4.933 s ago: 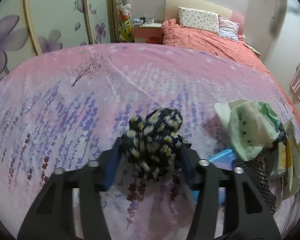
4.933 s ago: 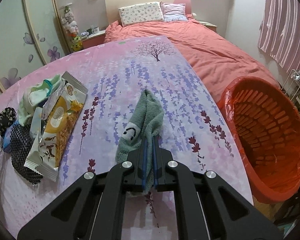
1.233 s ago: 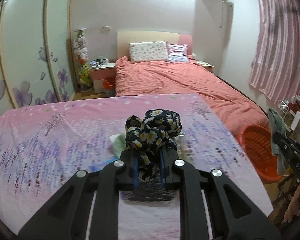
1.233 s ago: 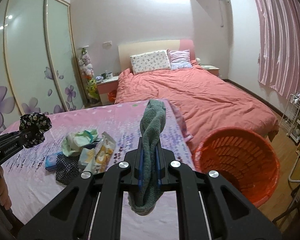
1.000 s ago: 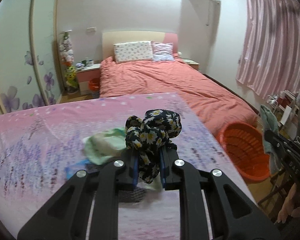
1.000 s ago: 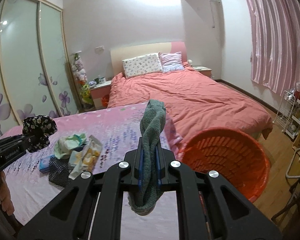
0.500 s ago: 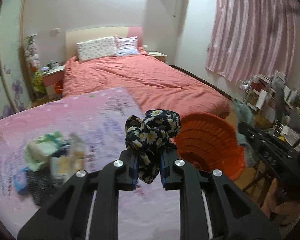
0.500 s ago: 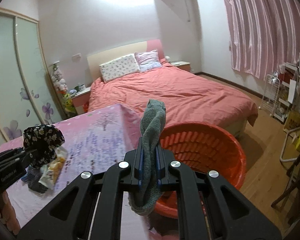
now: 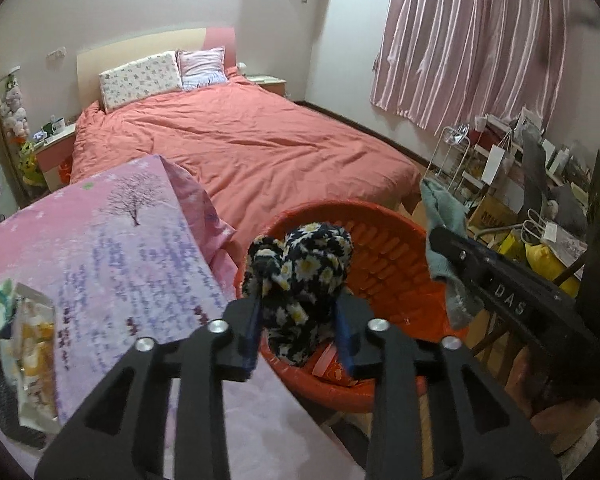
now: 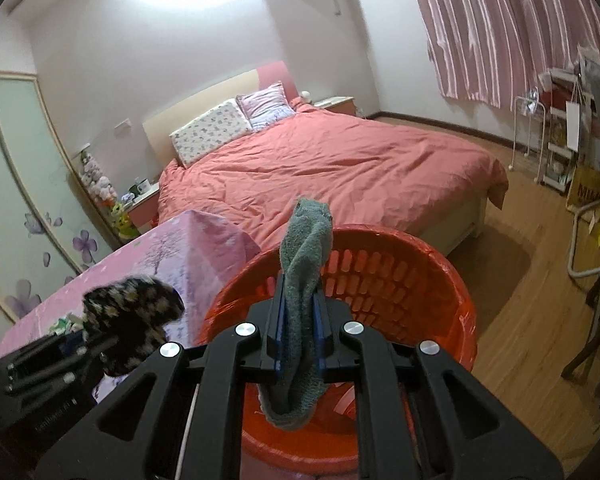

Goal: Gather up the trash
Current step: 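Open both grippers to drop the sock and scrunchie into the basket, then close the right gripper on the snack bar wrapper while the left gripper approaches the blue tissue pack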

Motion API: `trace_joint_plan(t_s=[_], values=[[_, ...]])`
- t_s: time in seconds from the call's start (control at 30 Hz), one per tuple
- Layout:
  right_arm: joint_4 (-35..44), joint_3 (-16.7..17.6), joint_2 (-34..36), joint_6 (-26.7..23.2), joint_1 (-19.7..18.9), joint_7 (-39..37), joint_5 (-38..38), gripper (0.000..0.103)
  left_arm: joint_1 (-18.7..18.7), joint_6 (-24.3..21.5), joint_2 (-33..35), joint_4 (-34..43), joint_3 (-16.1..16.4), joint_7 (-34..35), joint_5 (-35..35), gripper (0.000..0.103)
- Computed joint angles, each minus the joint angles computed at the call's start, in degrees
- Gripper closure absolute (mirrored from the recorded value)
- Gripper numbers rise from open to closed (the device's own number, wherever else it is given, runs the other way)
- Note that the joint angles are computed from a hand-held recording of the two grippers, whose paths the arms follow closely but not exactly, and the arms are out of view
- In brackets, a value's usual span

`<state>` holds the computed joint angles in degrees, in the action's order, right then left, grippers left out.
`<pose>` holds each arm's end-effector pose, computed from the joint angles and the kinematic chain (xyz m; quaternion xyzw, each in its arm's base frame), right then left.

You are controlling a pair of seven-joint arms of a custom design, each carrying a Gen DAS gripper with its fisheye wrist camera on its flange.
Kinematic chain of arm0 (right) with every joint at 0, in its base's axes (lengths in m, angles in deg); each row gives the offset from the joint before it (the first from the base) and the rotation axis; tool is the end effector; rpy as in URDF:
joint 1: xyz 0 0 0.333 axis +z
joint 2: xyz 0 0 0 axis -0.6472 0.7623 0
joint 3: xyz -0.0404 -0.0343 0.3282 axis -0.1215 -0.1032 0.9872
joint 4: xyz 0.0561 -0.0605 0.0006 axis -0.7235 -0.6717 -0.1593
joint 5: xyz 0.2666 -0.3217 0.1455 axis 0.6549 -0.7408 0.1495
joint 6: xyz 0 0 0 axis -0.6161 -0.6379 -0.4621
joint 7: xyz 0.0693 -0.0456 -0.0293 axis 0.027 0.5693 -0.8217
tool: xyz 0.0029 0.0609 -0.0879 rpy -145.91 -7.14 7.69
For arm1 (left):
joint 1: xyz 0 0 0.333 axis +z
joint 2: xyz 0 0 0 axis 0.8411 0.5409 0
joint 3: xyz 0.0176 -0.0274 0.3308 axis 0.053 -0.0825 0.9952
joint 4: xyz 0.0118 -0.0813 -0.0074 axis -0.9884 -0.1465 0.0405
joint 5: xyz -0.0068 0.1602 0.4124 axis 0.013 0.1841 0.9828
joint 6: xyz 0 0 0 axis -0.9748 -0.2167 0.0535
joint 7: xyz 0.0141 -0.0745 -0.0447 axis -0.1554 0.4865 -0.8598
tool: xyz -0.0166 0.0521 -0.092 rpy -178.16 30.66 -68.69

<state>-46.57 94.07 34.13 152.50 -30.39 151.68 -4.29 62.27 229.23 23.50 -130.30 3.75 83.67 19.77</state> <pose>0.6028 0.1419 0.2637 -0.5348 0.6986 -0.2258 0.4183 0.6592 -0.2064 0.2878 -0.5337 0.7450 -0.3564 0.1817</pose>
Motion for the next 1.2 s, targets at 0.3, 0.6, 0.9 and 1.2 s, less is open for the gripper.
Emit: trace_joint_plan(t_s=[0.3,0.6,0.9,1.2], values=[[-0.1,-0.4,1.0,-1.2,0.4,1.0,2.0,0.045,-6.3,-0.5,0.6,0.8,7.5,-0.3,-1.8,0.04],[-0.7,-1.2,-0.6,-2.0,4.0,-3.0,5.4,0.042,-14.4,5.3,-5.8,-8.3,21.3,-0.1,-6.0,0.032],[1.0,-0.6,-0.8,-5.0,10.0,-8.8,7.9,0.042,-19.5,9.8,-11.5,-19.0,34.4,10.3,-20.6,0.032],[7.0,1.0,1.8,-10.2,15.5,-14.2,7.9,0.042,-16.2,10.0,-12.4,-22.7,39.8,19.6,-34.5,0.032]])
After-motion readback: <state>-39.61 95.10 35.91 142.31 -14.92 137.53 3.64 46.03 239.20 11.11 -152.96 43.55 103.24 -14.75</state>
